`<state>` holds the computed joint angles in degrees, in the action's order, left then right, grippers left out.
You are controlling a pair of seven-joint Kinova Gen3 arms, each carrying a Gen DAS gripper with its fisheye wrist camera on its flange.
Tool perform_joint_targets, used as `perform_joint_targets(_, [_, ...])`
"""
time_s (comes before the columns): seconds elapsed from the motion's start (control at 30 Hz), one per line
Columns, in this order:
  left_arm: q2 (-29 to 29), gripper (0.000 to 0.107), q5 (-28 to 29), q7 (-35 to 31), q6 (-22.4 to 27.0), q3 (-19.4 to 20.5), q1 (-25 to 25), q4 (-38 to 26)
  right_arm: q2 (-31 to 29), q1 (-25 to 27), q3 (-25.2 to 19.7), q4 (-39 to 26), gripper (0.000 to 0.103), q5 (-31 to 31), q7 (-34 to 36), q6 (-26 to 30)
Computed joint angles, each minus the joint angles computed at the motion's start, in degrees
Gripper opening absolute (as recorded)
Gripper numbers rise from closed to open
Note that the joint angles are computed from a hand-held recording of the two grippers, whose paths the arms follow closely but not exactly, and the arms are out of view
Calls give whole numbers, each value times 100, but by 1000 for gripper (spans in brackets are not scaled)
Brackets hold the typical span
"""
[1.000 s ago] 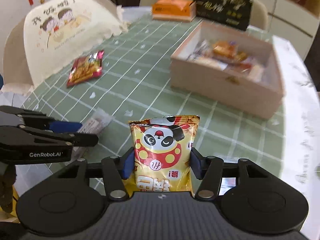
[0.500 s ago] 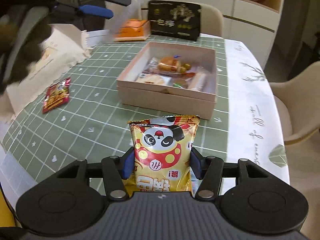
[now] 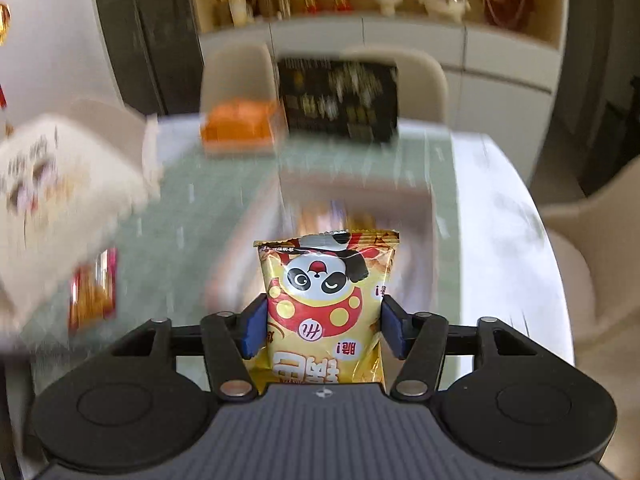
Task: Organize snacks
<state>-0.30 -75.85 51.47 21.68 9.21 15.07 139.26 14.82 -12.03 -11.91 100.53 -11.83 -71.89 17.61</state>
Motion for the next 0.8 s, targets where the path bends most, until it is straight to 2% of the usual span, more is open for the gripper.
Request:
perform_joint_targets(0.03, [-51,45,159,-124,67,-5,1,67,150,-184,148,-265,72,143,-142,40])
perform_joint_targets(0.1, [-231,45,484,-321,302,37,9,213,346,-715,637,-624,73,610,-608,93])
perform_joint_targets(0.17, [-557,45,738,-433,518,77,-111,430,368,-985,870,-632,73,968,-908,22])
perform_joint_targets(0.2, [-634,45,745,-404,574,123,-283,502,338,-960,829,-556,73,1007,-919,-10])
perform_joint_targets(0.27, [-775,45,729,-363,795,23,-371,575,297,-592,456,-452,73,806,-802,86])
perform_joint_targets(0.3, [-788,45,608,-255,930,-73,-371,596,287,-327,202,-406,73,573,-632,217])
perform_joint_targets(0.37, [-814,45,161,62,1025,-53,-690,680,266,105,-185,-240,73,187,-241,476])
perform_joint_targets(0.43, [-747,45,-305,151,801,-129,-1211,665,193,121,-165,34,73,161,-142,535])
perform_joint_targets(0.47, [-653,45,-538,112,599,-296,-1424,616,132,63,-84,202,73,147,-112,523])
perform_joint_targets(0.53, [-357,45,-1004,-16,240,-692,-1642,452,17,98,-52,510,73,48,-4,535])
perform_joint_targets(0.6, [-11,45,-1334,-290,-40,-920,-1811,252,-102,93,14,799,73,8,70,549])
perform_joint_targets(0.67, [294,44,-1349,-665,1,-884,-1797,78,-242,30,127,1060,73,76,73,498])
perform_joint_targets(0.73, [385,42,-1381,-871,329,-813,-1472,43,-330,-39,265,1297,73,203,-7,403])
perform_joint_targets(0.8, [390,41,-1515,-930,429,-618,-1297,84,-323,-120,417,1390,73,367,-188,423])
